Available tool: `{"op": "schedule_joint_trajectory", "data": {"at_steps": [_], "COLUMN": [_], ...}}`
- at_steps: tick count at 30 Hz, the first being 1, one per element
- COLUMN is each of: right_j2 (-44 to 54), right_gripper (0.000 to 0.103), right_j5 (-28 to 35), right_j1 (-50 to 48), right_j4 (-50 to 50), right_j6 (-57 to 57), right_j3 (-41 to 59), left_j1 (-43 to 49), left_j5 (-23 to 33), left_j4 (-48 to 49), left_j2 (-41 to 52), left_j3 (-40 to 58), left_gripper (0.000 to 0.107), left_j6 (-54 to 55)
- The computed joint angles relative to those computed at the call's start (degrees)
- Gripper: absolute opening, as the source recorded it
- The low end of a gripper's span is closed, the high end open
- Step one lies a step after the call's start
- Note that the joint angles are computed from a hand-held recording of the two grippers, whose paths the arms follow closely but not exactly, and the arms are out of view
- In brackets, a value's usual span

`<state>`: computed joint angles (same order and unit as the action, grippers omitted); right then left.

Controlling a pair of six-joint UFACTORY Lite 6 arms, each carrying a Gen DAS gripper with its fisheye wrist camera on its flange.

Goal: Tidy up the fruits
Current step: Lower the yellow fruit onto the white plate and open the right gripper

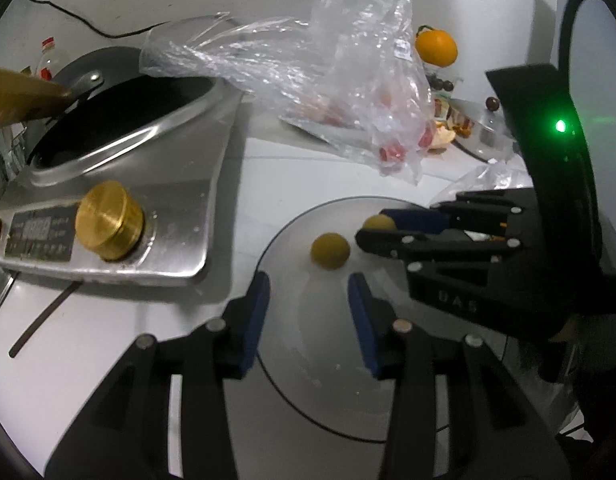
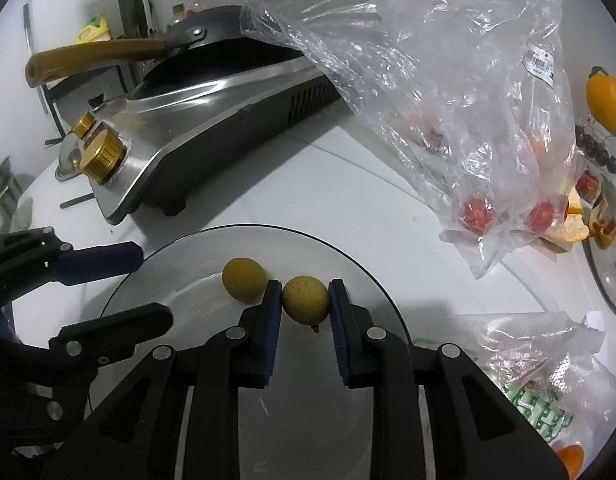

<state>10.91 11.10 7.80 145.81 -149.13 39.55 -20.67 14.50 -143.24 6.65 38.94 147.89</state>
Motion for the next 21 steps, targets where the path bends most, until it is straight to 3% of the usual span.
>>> {"op": "schedule_joint_trajectory", "data": {"at_steps": [7, 11, 21], "right_j2": [0.36, -0.44, -8.24], "right_gripper": [0.026, 0.036, 0.038], "right_j5": [-0.51, -0.66, -2.76], "right_j1": [0.08, -0.14, 0.17], "right_j4": [3.72, 4.31, 7.98], "right_j6": [-3.45, -3.92, -6.61], "right_j3": [0.17, -0.25, -4.29], "left_j1": [0.1, 0.43, -0.59], "left_j5": [0.63, 0.59, -0.53], "left_j4": [-0.45, -0.21, -4.57], "left_j2": [-1.38, -2.08, -6.79], "left_j3": [-1.49, -1.95, -5.09], "left_gripper": [0.042, 0.042, 0.043], "left_j6": [0.32, -0.03, 3.37]}}
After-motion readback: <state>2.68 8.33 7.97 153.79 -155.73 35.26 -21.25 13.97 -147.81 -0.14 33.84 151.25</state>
